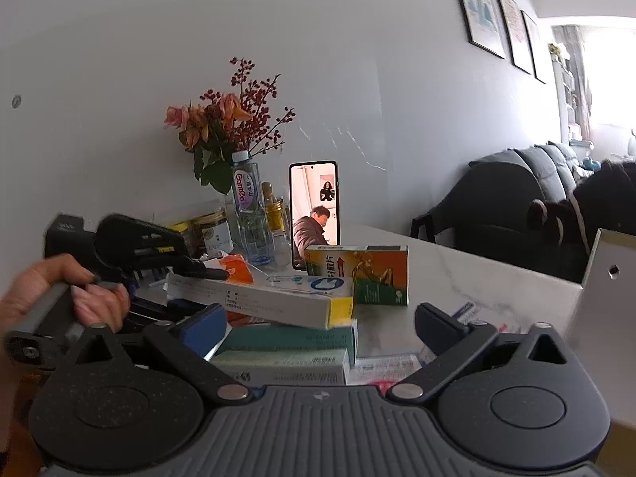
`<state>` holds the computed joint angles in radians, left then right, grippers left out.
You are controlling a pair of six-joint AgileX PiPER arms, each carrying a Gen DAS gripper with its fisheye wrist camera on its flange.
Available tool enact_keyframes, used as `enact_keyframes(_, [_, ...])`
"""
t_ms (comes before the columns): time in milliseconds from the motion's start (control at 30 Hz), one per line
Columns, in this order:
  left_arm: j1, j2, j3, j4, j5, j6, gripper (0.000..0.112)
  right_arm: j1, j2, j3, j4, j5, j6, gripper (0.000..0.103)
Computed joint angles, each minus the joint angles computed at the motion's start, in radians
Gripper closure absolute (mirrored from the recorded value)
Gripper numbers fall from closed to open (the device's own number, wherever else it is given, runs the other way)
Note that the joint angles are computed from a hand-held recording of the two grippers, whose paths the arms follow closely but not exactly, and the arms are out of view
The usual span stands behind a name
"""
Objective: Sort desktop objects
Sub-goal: 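Grasp the yellow-and-white box with the left gripper while the right gripper grasps a white box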
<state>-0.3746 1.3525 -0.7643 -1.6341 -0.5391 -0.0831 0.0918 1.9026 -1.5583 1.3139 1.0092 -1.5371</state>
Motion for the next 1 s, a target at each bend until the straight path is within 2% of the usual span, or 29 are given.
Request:
enact_keyframes(200, [-0.001, 0.007, -0.033, 0.001, -0.003, 0.041, 0.085, 0.073, 0.046, -0.08, -0.088, -0.064, -0.014, 0.022])
enact_keyframes(467, [0.001, 0.015, -0.072, -0.024, 0.009, 0.108, 0.086, 0.131, 0.091, -0.114, -0.105, -0.112, -0.059, 0.027])
enact_keyframes(767, [0.005, 0.032, -0.108, -0.061, 0.021, 0.178, 0.085, 0.193, 0.138, -0.175, -0.167, -0.178, -0.111, 0.04])
enact_keyframes(1000, [0.005, 0.062, -0.15, -0.092, 0.046, 0.238, 0.085, 0.239, 0.129, -0.136, -0.149, -0.264, -0.248, 0.051])
